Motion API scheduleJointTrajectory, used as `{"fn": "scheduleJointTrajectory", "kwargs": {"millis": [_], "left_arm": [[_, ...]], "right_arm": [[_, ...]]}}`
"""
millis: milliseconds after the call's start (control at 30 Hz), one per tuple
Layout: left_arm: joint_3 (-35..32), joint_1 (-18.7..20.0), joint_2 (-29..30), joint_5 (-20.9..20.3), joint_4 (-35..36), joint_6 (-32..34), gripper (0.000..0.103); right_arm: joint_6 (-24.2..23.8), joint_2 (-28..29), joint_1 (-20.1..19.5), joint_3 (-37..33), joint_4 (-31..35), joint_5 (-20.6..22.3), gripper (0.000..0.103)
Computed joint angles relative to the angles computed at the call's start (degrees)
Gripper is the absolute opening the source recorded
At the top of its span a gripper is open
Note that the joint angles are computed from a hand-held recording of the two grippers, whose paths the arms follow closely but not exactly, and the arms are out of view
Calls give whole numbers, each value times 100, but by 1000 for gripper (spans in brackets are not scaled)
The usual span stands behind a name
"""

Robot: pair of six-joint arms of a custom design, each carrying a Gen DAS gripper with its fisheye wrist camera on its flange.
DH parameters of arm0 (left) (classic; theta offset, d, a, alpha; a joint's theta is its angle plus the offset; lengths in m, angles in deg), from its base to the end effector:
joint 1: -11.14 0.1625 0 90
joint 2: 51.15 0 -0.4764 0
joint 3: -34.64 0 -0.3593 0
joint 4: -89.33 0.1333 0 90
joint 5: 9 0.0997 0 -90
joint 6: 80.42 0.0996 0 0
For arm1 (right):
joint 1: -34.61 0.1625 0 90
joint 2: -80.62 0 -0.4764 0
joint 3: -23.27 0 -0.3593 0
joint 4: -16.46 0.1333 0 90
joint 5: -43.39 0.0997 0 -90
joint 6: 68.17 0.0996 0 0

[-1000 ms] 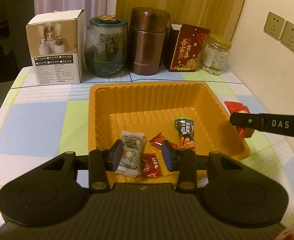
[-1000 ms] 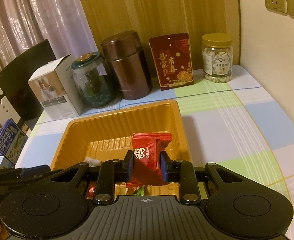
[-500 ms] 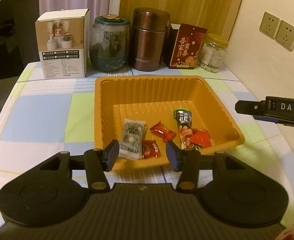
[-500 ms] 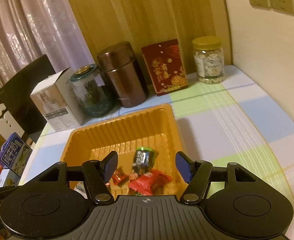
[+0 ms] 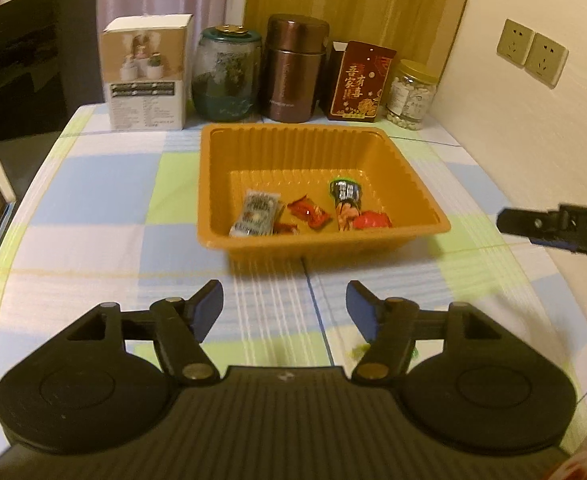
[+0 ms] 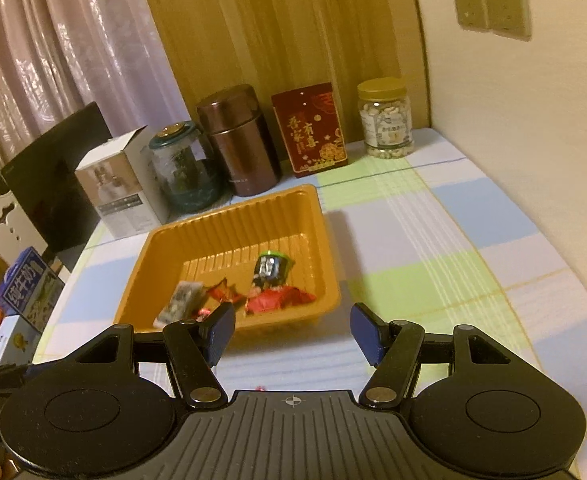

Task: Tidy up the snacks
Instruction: 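Move both open grippers back to the candies left on the cloth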

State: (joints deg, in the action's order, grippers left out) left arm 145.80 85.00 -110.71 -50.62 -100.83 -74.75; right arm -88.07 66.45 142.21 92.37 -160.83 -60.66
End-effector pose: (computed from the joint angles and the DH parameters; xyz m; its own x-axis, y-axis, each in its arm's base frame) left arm 0.0383 -0.6150 0.3226 -0.7717 -0.2891 -0.5664 0.2615 0.6676 -0.6971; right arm 0.3472 -0.7336 -0.0432 -0.8195 -0.4334 0.3750 -0.5683 0.6994 -0.4335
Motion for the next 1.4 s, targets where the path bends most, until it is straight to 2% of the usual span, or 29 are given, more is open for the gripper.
{"fn": "scheduleJointTrajectory", "kwargs": {"millis": [400, 633, 1000, 1400], "left_arm": [[1335, -626, -511, 634, -95, -997, 67], [1860, -927, -679, 864, 6, -1544, 67], [2318, -1087, -755, 924, 194, -2057, 67], [2260, -975, -433, 719, -152, -1938, 67]], "right_arm": [[52, -803, 68, 1927, -1153, -9, 64], [-84, -1007, 100, 2565, -1471, -84, 64], [-119, -1141, 10, 3040, -1715, -199, 64], [-145, -1086, -125, 3043, -1674, -198, 64]]}}
